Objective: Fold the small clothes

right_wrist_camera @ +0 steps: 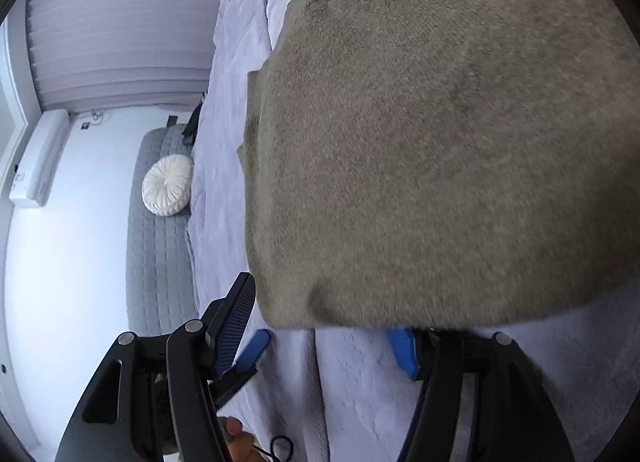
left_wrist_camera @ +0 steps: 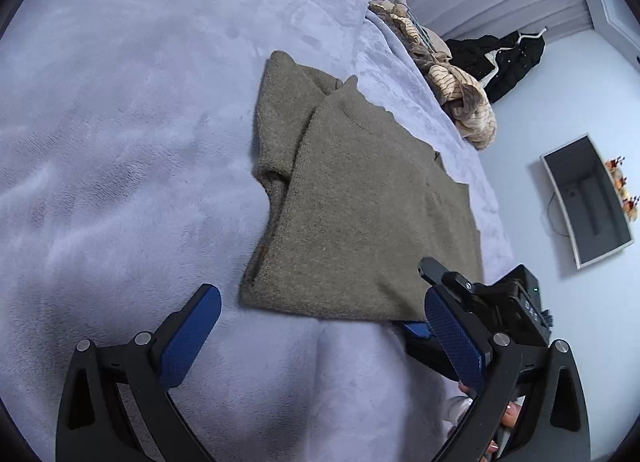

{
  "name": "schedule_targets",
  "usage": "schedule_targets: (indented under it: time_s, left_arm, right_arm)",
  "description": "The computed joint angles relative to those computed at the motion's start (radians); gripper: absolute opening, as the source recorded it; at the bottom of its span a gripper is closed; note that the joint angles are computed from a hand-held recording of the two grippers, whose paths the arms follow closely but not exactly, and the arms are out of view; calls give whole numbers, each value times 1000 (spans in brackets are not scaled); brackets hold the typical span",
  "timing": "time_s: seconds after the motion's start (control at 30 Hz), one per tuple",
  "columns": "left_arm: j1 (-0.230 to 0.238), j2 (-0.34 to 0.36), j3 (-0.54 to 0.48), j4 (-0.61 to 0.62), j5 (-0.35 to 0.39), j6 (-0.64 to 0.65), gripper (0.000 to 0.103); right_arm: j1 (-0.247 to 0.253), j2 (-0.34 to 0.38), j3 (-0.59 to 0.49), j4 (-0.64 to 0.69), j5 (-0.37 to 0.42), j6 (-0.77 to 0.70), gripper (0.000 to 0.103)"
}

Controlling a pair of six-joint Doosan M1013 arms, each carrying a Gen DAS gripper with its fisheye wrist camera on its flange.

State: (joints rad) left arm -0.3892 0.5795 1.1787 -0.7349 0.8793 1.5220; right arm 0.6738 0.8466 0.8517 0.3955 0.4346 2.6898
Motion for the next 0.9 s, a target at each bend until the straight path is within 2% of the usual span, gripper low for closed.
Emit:
schedule_targets:
  time_s: [0.03,0.1,0.13,0.23,0.4,0.57,0.67,0.7,0.83,0.87,0.9]
  left_arm:
    - [6,12,-8,-48,19,15,102]
    - [14,33,-27,-112,51,26,102]
    - [16,46,-38,-147,63,32,102]
    - [17,85,-90,-199,98,45,102]
    - [9,172,-240,-174,147,-1,102]
    - [-5,246,-400,-99,191,-43,102]
    - [-24,274,-473,20,208,-103,101]
    - [-30,281,-489,59,216,-117,98]
    - [-57,297,-534,255,251,-158,65]
    - [-61,295,-531,285,250,-155,59]
    - [-63,292,-525,301,245,-146,57]
  right_arm:
    - [-1,5,-1,2,-30,16,63]
    - [-6,12,-8,45,-55,-27,17]
    - [-11,15,-13,97,-68,-92,12]
    - [-15,8,-22,130,-90,-186,12]
    - [-22,1,-28,188,-79,-291,12]
    - [-23,2,-30,220,-51,-341,12]
    - [-24,1,-27,250,6,-385,12]
    - [-26,1,-28,273,37,-417,16]
    - [-37,0,-56,307,232,-532,17]
    - [-38,-6,-59,284,267,-544,23]
    - [-38,-14,-58,259,294,-547,42]
